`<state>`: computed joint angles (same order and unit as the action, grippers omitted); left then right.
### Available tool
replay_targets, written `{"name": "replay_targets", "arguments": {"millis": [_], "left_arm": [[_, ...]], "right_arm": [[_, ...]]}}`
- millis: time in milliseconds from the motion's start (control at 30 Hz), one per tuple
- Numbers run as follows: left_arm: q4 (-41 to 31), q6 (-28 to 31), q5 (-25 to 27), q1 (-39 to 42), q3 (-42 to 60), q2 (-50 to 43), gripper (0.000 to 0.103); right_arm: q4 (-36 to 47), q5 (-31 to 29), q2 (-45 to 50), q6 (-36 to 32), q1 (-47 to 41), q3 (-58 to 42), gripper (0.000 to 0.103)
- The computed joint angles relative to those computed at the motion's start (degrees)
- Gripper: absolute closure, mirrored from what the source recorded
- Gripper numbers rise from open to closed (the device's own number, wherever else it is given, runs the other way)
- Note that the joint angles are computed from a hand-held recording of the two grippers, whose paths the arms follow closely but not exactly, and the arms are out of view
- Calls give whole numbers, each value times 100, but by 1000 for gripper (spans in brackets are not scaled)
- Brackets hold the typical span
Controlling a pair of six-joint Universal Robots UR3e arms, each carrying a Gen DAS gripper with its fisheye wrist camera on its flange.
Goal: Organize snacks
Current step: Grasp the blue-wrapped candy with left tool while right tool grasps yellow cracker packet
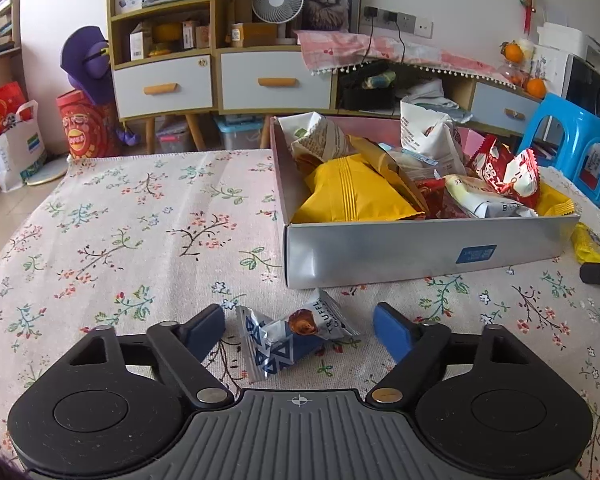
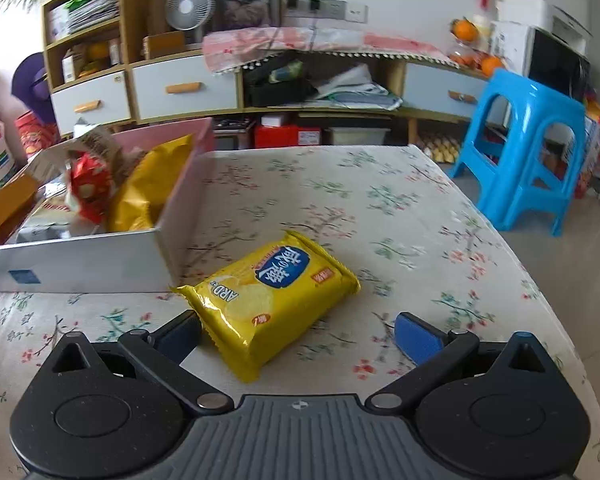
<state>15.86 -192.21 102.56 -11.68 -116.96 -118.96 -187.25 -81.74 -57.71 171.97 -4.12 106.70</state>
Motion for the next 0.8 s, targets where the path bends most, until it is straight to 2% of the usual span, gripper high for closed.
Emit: {"name": "replay_targets", "arguments": {"millis": [200,300,400,467,533,667,800], "left_arm": [[100,-1,48,-8,8,-32,47],[139,21,33,-7,-17,-31,50],[151,59,-24,7,-47,-5,52],[154,104,-86,21,-56,23,55],[148,162,-141,28,-68,58,61],[77,220,-280,38,-93,142,62],[-16,282,-435,41,-121,234,67]], "right_arm": [[96,619,30,-228,-88,-94,10],[300,597,102,-158,22,-330,11],[473,488,143,-61,110,-517,17],[538,465,147,-83,111,-549,28],[535,443,143,-103,98,-549,35],[569,626,4,-167,-35,-420,54],[742,710,-122,-167,-124,-366,55]]}}
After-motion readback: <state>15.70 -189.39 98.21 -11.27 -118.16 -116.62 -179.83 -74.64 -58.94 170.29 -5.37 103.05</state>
